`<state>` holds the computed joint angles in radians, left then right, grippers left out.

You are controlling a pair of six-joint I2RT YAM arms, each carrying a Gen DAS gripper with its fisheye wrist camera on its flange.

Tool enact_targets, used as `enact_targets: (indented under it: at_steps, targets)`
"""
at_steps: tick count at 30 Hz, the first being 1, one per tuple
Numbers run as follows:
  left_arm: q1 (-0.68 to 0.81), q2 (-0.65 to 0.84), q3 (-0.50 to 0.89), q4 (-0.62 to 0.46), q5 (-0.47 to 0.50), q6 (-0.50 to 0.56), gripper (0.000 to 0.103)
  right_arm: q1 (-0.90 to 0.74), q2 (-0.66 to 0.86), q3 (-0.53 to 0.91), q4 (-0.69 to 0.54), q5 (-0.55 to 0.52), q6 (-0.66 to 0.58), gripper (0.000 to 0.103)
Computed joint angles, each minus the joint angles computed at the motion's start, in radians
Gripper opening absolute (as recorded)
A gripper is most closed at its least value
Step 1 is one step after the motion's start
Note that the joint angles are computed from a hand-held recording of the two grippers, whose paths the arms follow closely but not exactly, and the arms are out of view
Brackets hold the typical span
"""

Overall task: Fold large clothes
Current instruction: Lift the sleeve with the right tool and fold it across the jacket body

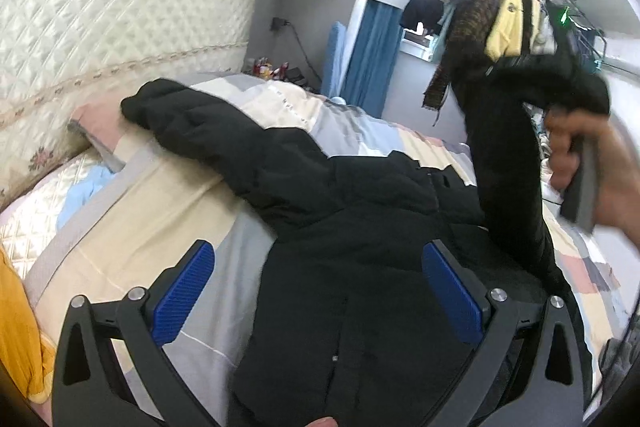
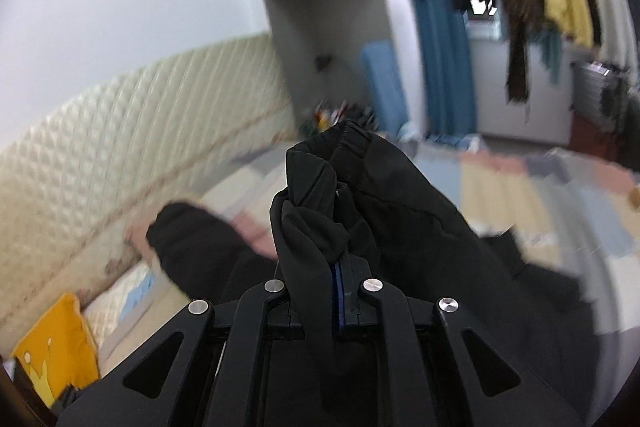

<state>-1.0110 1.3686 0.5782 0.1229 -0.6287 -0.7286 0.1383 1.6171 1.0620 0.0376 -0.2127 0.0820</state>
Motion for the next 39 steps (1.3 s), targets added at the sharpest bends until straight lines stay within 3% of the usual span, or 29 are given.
enact_targets:
  at_steps: [9, 13, 18, 22, 24, 25, 27, 28, 29, 39]
  targets:
    - [0.066, 0.066, -0.010, 0.073, 0.087, 0.013, 0.103, 0.105, 0.332, -0.060, 0.220, 0.035, 0.038, 0.008]
    - [0.095, 0.100, -0.014, 0.098, 0.116, 0.010, 0.103, 0.123, 0.483, -0.010, 0.246, 0.055, 0.043, 0.008]
    - [0.140, 0.149, -0.015, 0.146, 0.187, 0.004, 0.103, 0.124, 0.542, 0.019, 0.241, 0.059, 0.044, 0.008]
    - [0.144, 0.186, 0.001, 0.159, 0.214, 0.006, 0.103, 0.099, 0.518, 0.018, 0.216, 0.004, 0.048, 0.008]
    - [0.130, 0.196, 0.015, 0.145, 0.196, 0.011, 0.103, 0.106, 0.476, -0.009, 0.215, 0.028, 0.024, 0.011]
    - [0.125, 0.198, 0.019, 0.142, 0.190, 0.013, 0.103, 0.107, 0.444, -0.025, 0.202, 0.033, 0.016, 0.017]
    - [0.122, 0.201, 0.022, 0.146, 0.194, 0.014, 0.103, 0.110, 0.396, -0.038, 0.167, 0.033, 0.015, 0.041]
    - [0.119, 0.203, 0.023, 0.144, 0.192, 0.012, 0.103, 0.111, 0.358, -0.057, 0.155, 0.026, 0.012, 0.062]
    - [0.115, 0.202, 0.026, 0.140, 0.190, 0.012, 0.103, 0.111, 0.325, -0.080, 0.162, 0.022, 0.009, 0.069]
    - [0.051, 0.154, 0.010, 0.125, 0.136, 0.011, 0.103, -0.001, -0.044, -0.261, 0.110, 0.026, -0.085, 0.069]
